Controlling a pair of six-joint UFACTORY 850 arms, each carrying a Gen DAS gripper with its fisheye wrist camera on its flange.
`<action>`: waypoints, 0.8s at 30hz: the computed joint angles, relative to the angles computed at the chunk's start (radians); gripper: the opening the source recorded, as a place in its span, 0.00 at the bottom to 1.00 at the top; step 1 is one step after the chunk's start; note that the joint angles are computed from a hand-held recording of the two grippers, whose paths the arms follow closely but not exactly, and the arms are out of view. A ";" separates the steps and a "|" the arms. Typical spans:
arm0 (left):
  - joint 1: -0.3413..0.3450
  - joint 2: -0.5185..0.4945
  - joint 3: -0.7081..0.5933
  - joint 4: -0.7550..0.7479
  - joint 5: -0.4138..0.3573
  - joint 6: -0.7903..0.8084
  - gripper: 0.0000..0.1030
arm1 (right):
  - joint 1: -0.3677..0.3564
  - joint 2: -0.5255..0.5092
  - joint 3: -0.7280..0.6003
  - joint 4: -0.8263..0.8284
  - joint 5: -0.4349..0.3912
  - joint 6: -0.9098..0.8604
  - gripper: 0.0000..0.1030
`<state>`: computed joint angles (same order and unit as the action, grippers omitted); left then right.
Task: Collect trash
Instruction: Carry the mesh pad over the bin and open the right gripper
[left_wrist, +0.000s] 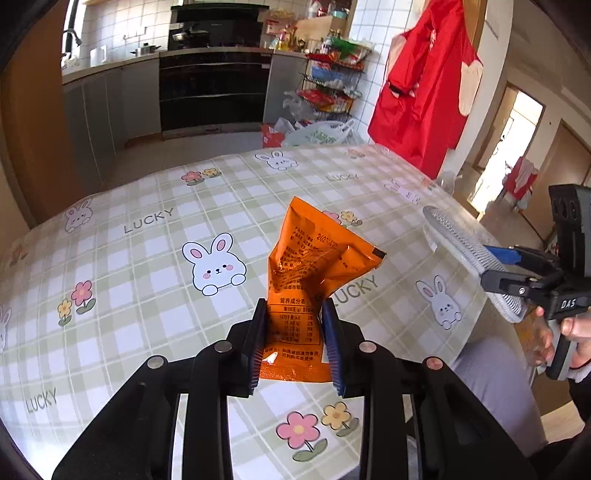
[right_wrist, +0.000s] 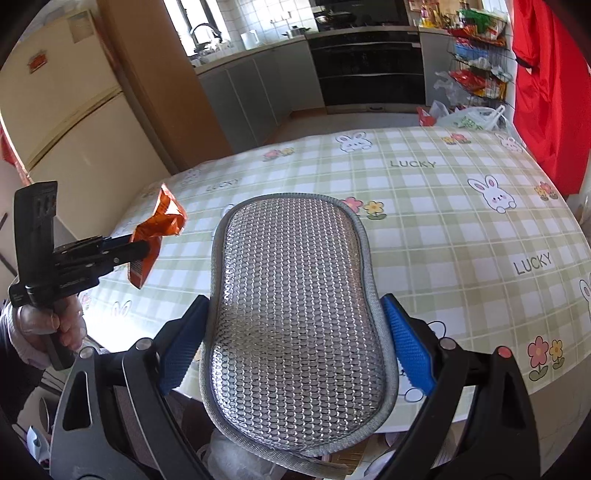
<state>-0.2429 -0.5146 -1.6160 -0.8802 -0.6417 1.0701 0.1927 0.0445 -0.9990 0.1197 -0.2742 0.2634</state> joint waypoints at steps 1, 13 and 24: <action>0.007 0.038 0.045 -0.043 0.017 0.028 0.28 | 0.013 0.013 0.004 -0.022 -0.001 0.021 0.88; 0.098 0.405 0.461 -0.417 0.054 0.211 0.28 | 0.154 0.137 0.064 -0.173 -0.009 0.194 0.88; 0.158 0.572 0.656 -0.491 0.033 0.191 0.28 | 0.298 0.183 0.108 -0.368 -0.072 0.407 0.88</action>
<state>-0.0846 0.0576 -0.9596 -1.3714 -0.6092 1.2611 0.4908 0.2271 -0.8914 -0.2483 -0.3463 0.6704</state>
